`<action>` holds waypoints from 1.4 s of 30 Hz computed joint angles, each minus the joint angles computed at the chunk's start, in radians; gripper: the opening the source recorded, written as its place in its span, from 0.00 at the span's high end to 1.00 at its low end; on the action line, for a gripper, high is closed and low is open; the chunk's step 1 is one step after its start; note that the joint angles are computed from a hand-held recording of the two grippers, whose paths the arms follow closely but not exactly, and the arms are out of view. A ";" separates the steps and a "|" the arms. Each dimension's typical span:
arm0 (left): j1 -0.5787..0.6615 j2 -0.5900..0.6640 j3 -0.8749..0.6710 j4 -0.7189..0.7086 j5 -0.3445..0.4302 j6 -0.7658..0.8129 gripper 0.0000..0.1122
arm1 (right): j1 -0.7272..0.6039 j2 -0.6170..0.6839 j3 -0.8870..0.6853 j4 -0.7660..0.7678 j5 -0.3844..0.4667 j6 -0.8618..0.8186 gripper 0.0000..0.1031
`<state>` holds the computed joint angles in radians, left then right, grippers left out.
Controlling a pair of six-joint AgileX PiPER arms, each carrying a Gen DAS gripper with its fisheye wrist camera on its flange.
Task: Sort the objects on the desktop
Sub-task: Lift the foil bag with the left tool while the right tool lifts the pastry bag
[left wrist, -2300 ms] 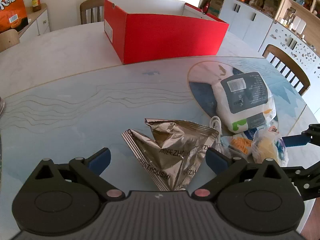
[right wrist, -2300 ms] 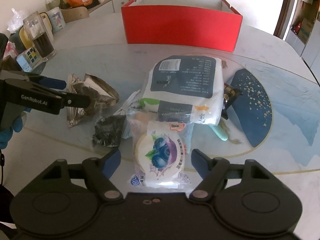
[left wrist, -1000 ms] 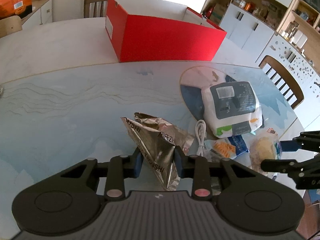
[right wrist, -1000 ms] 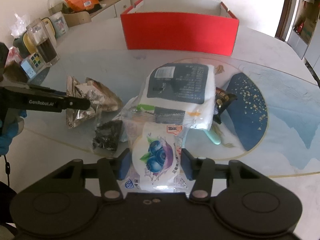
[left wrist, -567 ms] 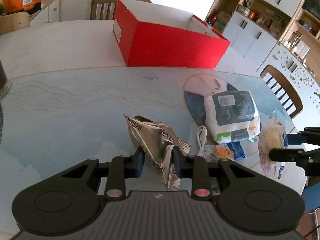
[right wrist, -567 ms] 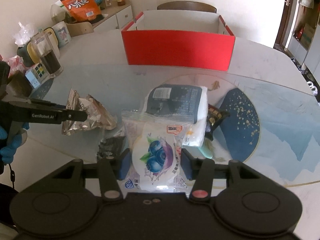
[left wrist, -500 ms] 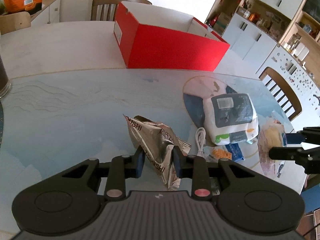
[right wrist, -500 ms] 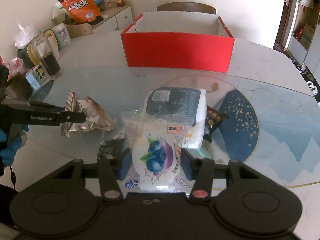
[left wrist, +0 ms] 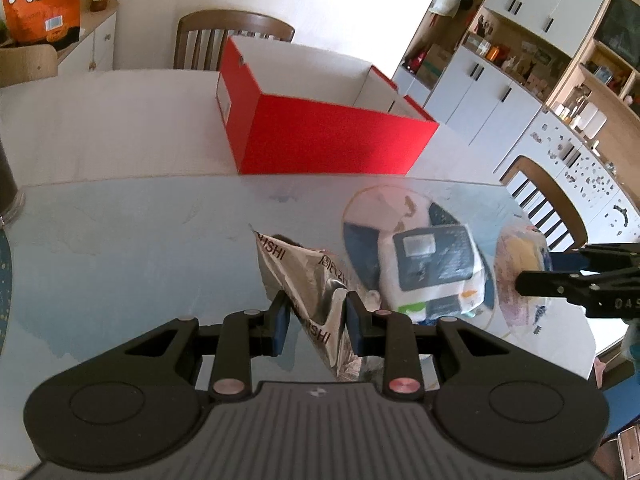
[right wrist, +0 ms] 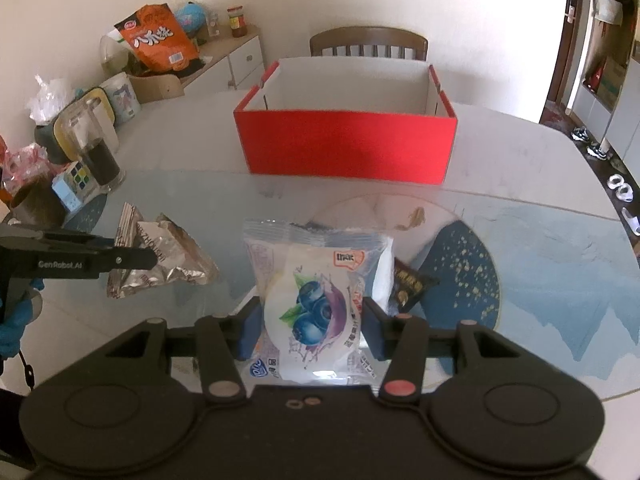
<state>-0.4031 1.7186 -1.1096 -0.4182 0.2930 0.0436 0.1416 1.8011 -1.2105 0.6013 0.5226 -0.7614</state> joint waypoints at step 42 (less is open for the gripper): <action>0.014 0.176 -0.049 0.426 -0.025 -0.398 0.32 | -0.042 0.102 -0.136 -0.019 0.093 0.010 0.51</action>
